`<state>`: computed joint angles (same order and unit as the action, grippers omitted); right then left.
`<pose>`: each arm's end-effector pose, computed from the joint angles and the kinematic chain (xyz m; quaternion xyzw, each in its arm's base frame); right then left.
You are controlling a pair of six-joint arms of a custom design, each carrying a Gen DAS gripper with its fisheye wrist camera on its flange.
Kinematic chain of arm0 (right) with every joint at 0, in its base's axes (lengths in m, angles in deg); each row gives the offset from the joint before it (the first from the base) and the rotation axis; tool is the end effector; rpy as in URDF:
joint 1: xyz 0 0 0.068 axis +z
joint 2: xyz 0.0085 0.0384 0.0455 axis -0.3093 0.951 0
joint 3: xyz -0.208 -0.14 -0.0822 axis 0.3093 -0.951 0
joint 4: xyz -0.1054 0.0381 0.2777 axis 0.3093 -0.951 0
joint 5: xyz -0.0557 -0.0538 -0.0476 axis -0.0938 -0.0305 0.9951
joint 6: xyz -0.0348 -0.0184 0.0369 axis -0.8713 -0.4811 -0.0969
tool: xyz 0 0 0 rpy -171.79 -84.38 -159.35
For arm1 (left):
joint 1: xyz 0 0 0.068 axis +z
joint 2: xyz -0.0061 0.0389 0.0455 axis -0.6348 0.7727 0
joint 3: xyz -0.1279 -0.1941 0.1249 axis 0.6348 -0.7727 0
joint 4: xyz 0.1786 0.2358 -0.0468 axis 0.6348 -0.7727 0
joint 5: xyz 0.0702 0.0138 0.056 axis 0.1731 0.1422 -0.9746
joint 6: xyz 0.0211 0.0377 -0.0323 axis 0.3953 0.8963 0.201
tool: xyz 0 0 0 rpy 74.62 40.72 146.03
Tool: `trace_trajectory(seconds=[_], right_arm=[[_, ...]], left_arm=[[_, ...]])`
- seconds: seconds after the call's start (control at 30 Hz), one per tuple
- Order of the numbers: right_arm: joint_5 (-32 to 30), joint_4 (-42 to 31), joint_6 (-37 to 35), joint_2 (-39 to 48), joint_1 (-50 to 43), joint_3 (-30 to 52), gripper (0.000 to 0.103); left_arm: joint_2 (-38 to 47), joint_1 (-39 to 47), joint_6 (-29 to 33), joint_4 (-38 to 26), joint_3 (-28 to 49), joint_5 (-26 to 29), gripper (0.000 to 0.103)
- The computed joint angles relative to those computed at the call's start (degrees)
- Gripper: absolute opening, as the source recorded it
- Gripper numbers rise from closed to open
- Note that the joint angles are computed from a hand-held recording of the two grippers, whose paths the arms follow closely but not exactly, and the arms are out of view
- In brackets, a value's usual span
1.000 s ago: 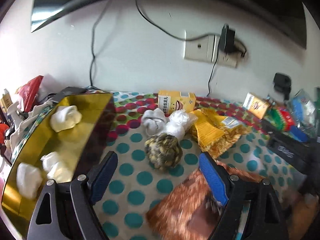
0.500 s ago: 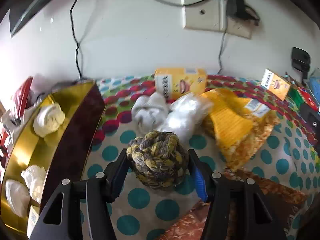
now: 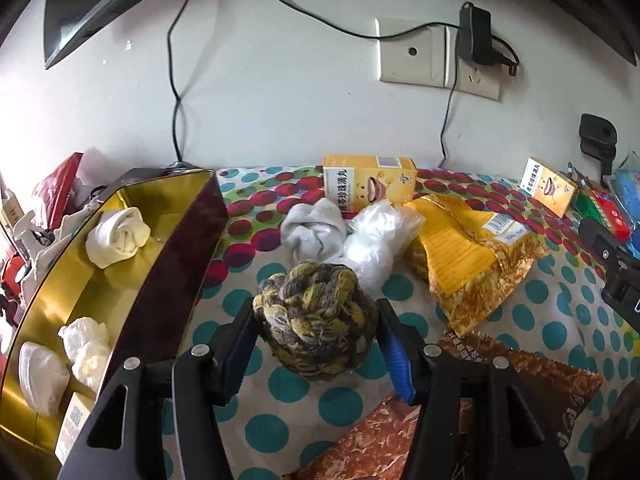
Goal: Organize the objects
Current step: 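Carry the rope ball with the left gripper and release it in the tray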
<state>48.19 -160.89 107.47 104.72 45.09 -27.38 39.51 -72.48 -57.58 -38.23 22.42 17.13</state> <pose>0.1356 0.1998 0.1590 0.2542 0.8252 -0.1717 0.4742 0.2293 -0.1426 0.1483 0.2016 0.8900 -0.0577 0.4048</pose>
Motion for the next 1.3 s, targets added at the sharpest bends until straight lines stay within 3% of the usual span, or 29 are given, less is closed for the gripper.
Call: trace_trajectory(seconds=[0.47, 0.73, 1.07, 1.3], right_arm=[[0.16, -0.30, -0.59, 0.65, -0.04, 0.60, 0.103], [0.36, -0.41, -1.07, 0.94, -0.02, 1.03, 0.103], [0.35, -0.66, -0.96, 1.07, 0.21, 1.22, 0.103], [0.21, -0.66, -0.99, 1.09, 0.18, 1.19, 0.103]], left_arm=[[-2.12, -0.01, -0.87, -0.76, -1.09, -1.60, 0.059], [-13.01, 10.72, 0.51, -11.42, 3.12, 2.25, 0.059], [-4.64, 29.74, 8.15, -14.26, 8.23, 1.93, 0.059], [-2.08, 31.71, 7.96, -15.56, 9.55, 1.83, 0.059]])
